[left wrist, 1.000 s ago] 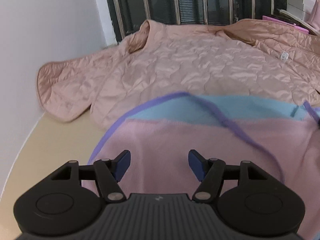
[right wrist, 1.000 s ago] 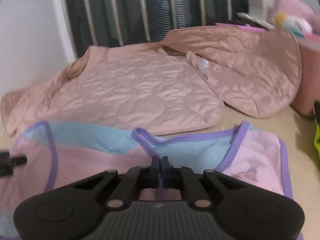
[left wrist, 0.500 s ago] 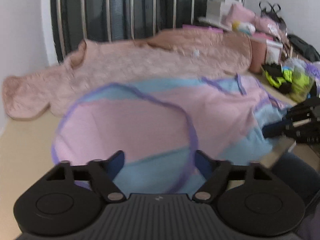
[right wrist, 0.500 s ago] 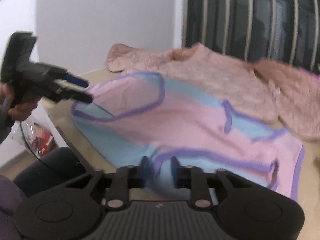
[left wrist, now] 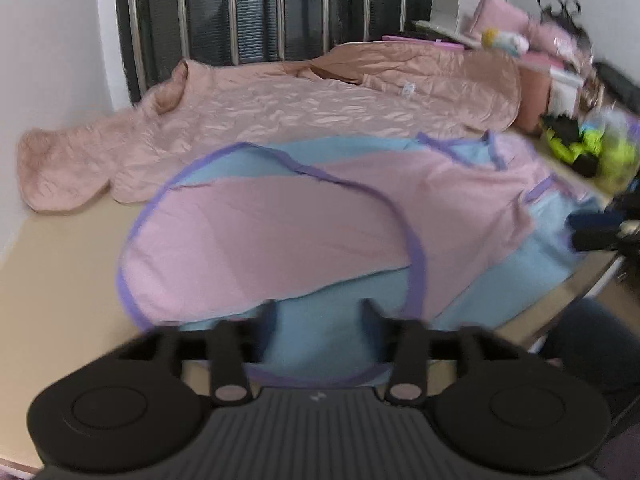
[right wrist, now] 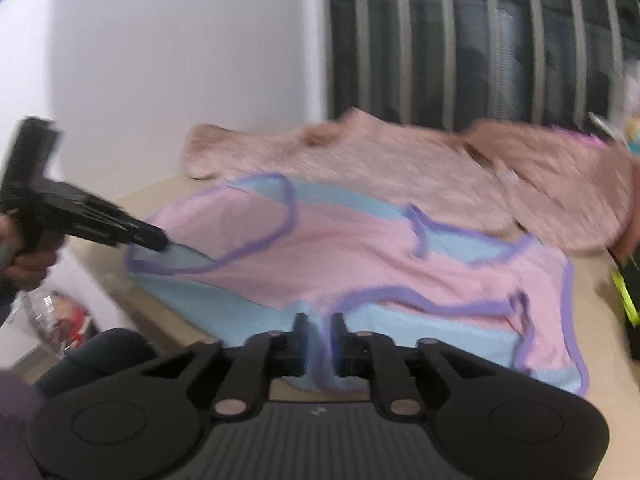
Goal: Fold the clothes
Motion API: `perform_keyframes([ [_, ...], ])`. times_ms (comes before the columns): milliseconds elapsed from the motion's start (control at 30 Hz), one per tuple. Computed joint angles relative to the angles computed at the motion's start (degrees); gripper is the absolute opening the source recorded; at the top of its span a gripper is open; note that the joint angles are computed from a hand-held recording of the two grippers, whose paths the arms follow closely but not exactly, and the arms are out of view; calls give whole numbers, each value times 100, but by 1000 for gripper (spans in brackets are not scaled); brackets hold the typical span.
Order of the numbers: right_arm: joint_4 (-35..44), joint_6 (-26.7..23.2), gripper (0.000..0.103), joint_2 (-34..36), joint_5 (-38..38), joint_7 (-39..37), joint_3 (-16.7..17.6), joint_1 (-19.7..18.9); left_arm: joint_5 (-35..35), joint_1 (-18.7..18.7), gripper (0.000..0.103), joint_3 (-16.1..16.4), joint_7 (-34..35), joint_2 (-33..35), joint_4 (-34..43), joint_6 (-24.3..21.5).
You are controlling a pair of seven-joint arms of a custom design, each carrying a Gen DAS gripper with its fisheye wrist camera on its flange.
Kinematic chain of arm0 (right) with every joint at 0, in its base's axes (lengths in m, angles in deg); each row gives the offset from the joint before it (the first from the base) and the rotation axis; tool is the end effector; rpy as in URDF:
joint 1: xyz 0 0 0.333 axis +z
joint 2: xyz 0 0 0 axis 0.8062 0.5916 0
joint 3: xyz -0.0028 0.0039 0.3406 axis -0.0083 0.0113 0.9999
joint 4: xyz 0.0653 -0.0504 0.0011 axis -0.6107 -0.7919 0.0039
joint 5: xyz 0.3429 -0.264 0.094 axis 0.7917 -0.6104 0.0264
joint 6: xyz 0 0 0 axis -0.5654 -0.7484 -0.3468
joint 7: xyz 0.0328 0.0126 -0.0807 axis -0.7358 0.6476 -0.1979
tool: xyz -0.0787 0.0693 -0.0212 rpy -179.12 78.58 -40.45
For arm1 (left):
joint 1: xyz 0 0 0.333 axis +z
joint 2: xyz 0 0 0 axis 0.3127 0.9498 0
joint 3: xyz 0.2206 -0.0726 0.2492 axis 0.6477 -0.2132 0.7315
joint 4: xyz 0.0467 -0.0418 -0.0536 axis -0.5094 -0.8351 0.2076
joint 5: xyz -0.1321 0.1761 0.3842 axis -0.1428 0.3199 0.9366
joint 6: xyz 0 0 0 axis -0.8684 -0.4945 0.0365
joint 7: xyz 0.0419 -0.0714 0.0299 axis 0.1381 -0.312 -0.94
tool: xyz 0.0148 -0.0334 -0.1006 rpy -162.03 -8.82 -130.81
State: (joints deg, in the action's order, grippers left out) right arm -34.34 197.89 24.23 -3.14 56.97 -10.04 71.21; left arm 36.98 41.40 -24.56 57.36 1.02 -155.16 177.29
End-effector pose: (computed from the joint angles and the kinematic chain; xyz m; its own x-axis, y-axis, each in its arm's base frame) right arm 0.6114 0.2190 0.3154 0.2502 -0.9681 -0.0153 -0.4816 -0.1107 -0.8694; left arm 0.7648 -0.1521 0.3214 -0.6312 -0.7706 -0.0886 -0.4495 0.4565 -0.7679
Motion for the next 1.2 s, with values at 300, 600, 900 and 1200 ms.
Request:
perform_keyframes([
  [300,251,-605,33,139,-1791,242,614,-915,738,872,53,-1083,677,444,-360,38],
  [600,-47,-572,3,26,-2345,832,991,-1481,737,1590,71,-2128,2115,1077,-756,-278],
  [900,-74,326,0,103,-4134,2895,1904,-2899,1304,1325,69,-1812,2353,899,-958,316],
  [1200,-137,277,0,-157,-4383,3200,1225,-2359,1501,982,7,-1409,1839,703,-643,198],
])
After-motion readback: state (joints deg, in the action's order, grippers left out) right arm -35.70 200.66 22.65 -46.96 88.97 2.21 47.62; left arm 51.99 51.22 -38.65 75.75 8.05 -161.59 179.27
